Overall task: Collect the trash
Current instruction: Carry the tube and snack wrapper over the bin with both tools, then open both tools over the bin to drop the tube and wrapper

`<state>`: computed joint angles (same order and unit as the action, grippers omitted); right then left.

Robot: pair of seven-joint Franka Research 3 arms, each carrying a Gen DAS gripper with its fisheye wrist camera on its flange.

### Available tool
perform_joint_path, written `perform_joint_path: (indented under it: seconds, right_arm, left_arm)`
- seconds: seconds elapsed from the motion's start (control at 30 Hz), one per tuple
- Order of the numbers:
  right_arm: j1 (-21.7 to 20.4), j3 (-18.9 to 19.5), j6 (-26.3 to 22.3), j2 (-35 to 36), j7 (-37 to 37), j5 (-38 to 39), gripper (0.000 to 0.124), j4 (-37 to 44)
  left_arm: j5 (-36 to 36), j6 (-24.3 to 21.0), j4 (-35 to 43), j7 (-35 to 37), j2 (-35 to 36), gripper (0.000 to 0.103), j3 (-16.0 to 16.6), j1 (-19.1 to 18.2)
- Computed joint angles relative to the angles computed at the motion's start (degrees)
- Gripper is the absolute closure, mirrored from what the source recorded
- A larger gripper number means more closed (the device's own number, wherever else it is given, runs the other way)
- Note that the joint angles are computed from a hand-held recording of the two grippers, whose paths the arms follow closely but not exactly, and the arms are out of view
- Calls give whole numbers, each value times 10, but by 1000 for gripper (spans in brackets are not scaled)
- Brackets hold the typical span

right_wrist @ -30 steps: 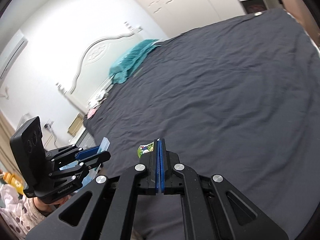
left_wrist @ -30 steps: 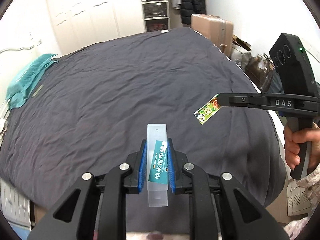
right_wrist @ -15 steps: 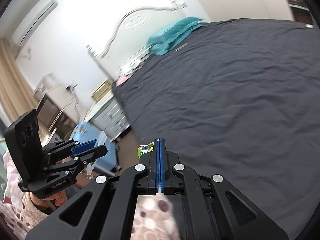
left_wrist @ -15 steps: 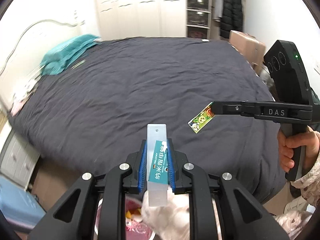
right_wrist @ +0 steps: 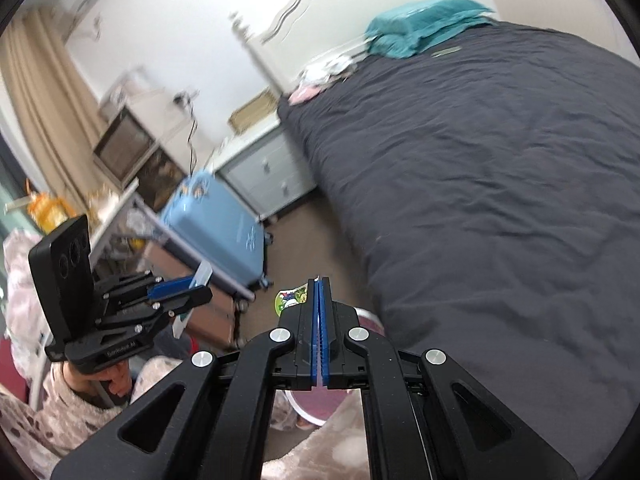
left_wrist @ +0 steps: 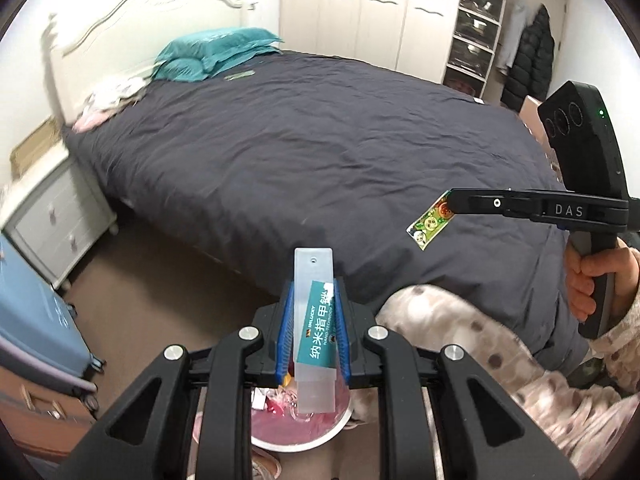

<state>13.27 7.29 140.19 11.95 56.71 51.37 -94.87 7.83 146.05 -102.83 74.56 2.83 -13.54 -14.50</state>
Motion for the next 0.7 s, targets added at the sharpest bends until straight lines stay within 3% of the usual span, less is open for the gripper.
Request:
perform_joint_path:
  seconds: [0.17, 0.27, 0.57, 0.7]
  right_arm:
    - [24, 6, -40, 49, 28, -81, 123, 55]
    - [38, 9, -75, 93, 50, -134, 124, 105]
    - [101, 8, -215, 265, 90, -297, 124, 319]
    - [124, 5, -275, 331, 100, -335, 124, 406]
  left_arm:
    - [-145, 83, -104, 108, -44, 85, 15, 19]
    - [-226, 108, -142, 165, -52, 85, 29, 23]
    - [-408, 112, -182, 306, -39, 85, 43, 42]
    - [-409, 78, -170, 315, -15, 85, 40, 56]
